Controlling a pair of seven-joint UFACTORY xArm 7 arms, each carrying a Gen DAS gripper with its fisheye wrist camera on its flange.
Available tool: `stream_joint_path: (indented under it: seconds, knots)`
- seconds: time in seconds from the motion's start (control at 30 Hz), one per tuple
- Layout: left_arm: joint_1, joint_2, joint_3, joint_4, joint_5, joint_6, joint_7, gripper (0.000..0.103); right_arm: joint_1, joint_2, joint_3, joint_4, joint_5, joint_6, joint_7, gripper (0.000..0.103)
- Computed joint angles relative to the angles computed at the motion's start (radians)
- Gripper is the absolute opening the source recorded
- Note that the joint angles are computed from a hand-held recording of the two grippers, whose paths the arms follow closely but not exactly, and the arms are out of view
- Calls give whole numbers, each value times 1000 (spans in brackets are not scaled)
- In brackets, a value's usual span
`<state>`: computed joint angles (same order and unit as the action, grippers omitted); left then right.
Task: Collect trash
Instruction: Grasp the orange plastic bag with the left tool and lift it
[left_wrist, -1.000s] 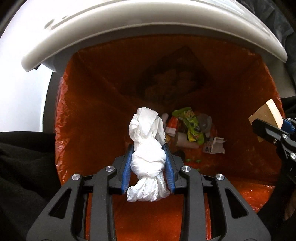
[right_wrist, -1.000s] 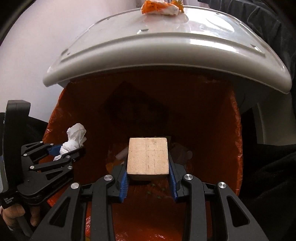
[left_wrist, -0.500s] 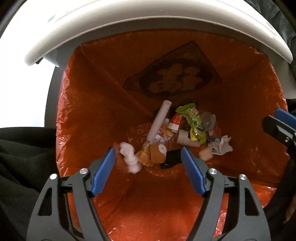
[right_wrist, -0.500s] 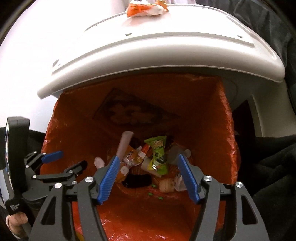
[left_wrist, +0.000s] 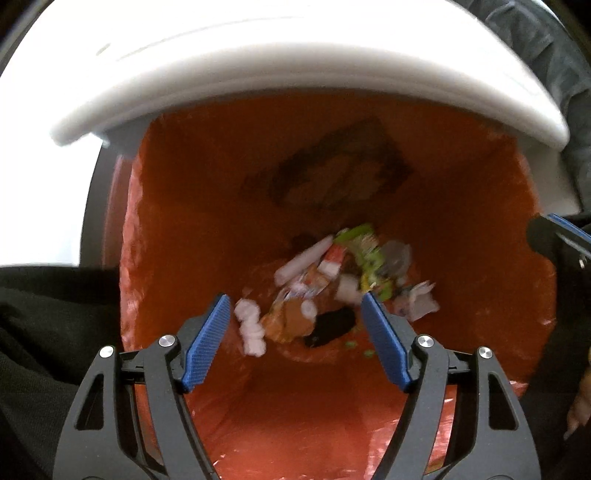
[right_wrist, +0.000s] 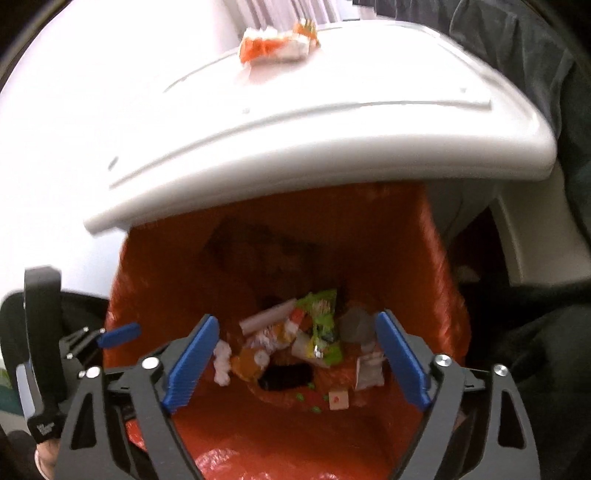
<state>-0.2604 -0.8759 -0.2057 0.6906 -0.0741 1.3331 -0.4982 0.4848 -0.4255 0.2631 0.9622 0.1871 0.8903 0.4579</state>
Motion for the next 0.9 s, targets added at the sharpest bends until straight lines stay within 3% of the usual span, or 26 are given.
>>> stream_joint_path:
  seconds: [0.07,0.4,0.63,0.67,0.8,0.9]
  knots:
    - [6,12,4,30,13,-33,14,81,-15,23,-9,48,-22,-5,-18,90]
    - [87,183,24,221,85,-215,33,87,-116,233,-28,361,-202,-42,-61,95]
    - [137,445,6,427,168,-305,-28,87,-126,362,-81,493,-296,-126,37,95]
    - [138,491,10,467,179,-308,-32,87,-146,375,-61,507,-305,-110,64,96]
    - [126,647,29,593,202,-336,-75,87,-147,350,-90,470,-119,-160,30,96]
    - [116,750,55,680,206,-372,-129,87,-156,328,-88,453,-142,-170,65,96]
